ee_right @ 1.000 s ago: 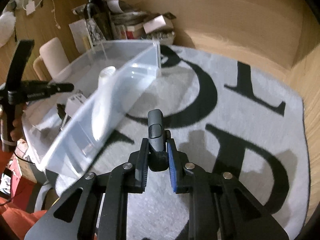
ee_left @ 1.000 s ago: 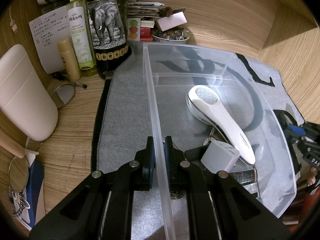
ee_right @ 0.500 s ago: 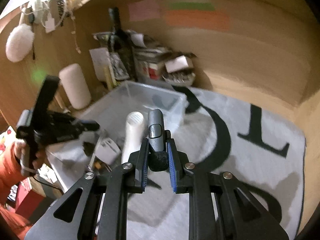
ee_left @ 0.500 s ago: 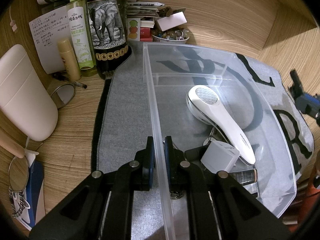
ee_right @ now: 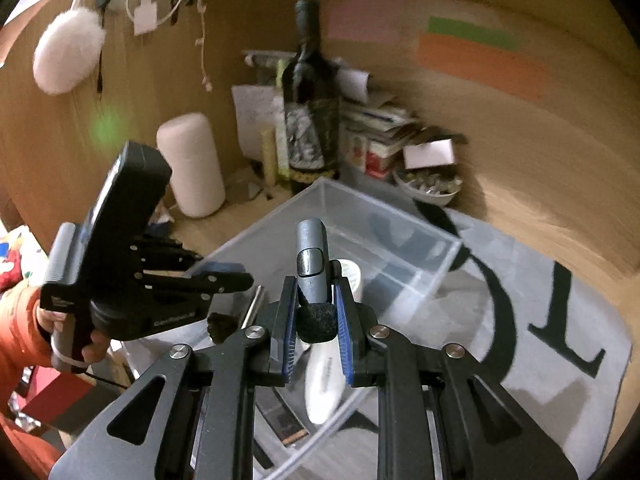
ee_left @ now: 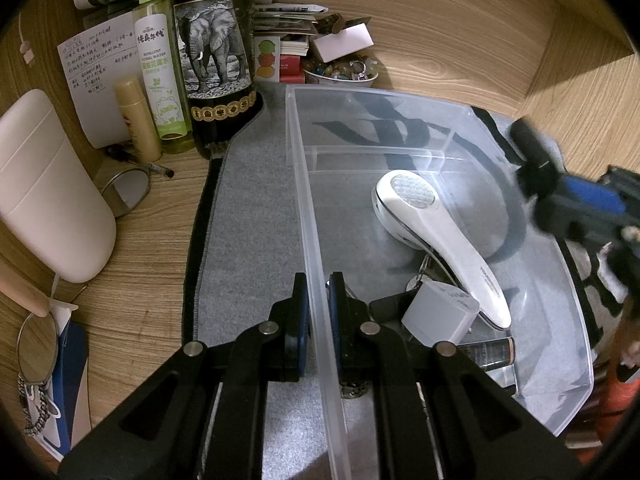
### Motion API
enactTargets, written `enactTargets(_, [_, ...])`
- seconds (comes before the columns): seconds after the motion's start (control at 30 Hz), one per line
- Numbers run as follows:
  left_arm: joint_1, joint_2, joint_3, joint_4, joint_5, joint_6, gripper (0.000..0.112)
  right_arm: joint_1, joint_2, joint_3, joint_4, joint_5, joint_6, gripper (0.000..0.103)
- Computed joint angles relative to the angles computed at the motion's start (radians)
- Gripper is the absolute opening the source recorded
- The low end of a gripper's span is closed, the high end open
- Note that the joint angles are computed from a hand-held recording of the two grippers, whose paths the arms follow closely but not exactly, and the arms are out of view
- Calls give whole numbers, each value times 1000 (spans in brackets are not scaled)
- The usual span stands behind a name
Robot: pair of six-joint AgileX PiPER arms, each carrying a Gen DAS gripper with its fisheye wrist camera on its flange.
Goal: Organize rigid objects
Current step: 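Carry the grey-black plug into the box and open the right gripper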
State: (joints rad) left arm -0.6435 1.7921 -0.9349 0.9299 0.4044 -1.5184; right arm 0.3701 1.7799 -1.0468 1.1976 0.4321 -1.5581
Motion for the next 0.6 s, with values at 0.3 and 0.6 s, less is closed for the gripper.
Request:
enactTargets(0.3, [0,1,0,2,-1,-2,9,74,104,-95,-292,-24,294,16])
enactTargets(0.6, [0,0,1,3,0,-3,9,88,123,-112,-391,-44,413,23])
